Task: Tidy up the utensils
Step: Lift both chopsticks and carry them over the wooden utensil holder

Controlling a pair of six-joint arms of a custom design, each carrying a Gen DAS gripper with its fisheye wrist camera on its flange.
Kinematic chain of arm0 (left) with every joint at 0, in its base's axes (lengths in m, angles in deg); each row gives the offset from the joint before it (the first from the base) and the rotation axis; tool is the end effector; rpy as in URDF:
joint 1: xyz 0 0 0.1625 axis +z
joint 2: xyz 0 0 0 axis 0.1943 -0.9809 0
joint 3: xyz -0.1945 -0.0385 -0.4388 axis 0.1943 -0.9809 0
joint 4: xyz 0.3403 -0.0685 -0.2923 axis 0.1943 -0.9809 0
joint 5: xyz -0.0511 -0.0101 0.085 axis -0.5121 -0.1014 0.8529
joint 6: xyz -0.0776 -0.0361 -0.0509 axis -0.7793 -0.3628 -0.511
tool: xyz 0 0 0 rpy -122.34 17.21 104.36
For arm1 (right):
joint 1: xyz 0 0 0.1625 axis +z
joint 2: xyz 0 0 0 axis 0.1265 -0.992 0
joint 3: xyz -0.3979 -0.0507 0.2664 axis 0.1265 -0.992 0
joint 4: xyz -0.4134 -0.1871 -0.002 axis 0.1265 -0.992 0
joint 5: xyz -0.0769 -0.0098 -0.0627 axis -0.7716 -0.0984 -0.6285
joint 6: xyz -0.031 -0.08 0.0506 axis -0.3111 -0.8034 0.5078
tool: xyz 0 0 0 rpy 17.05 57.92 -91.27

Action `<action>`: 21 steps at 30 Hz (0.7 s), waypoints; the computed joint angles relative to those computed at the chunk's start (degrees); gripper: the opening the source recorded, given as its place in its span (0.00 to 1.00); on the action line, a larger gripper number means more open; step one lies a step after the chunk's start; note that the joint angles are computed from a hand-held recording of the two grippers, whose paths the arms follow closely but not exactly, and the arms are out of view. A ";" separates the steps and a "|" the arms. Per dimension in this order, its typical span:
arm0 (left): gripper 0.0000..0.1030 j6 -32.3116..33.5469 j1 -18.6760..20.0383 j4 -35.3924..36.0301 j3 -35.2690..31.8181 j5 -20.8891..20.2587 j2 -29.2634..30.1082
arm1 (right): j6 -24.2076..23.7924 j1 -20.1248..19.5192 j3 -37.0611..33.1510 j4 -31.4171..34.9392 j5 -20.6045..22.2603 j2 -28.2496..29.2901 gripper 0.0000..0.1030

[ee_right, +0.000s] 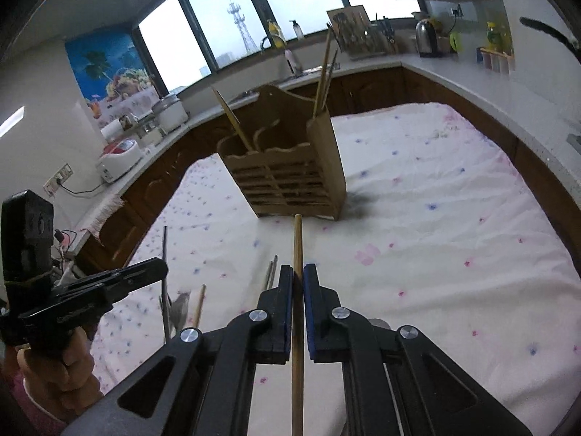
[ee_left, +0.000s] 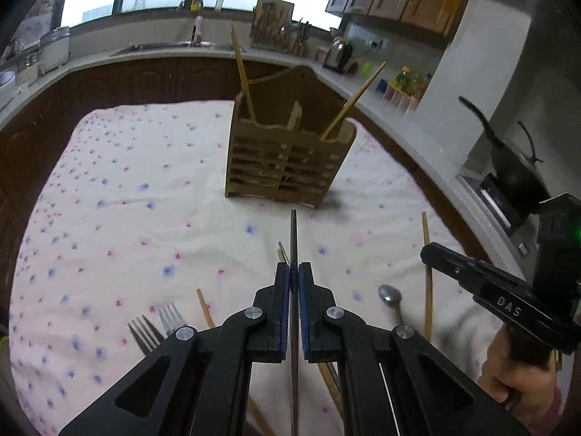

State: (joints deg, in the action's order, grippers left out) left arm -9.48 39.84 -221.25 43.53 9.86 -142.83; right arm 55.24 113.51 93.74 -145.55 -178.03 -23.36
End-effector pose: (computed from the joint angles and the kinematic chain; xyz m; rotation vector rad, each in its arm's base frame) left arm -0.2273 -0.5516 0.3080 0.9366 2.6605 -0.6155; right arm 0.3212 -0.4218 0.1612 -0.0916 -2.4225 1.1532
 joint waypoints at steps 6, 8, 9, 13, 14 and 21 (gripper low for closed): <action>0.03 -0.23 -1.49 -0.19 2.20 -0.96 -5.09 | -1.88 2.29 -0.24 -2.62 -1.57 -0.29 0.06; 0.03 -0.27 -1.90 -0.47 2.91 -1.27 -6.63 | -2.93 2.96 -0.39 -3.87 -2.22 -0.41 0.06; 0.03 -0.14 -2.04 -0.74 3.18 -1.60 -7.21 | -3.16 3.20 -0.40 -4.23 -2.47 -0.49 0.06; 0.03 0.77 -2.96 -2.67 4.73 -1.00 -9.10 | -4.78 3.86 -0.73 -6.12 -3.46 -0.52 0.06; 0.03 0.90 -3.02 -2.94 4.90 -1.02 -9.34 | -5.10 3.89 -0.81 -6.57 -3.51 -0.53 0.06; 0.03 1.67 -3.01 -4.64 5.32 -1.43 -9.94 | -7.07 4.23 -1.29 -8.45 -4.02 -0.66 0.06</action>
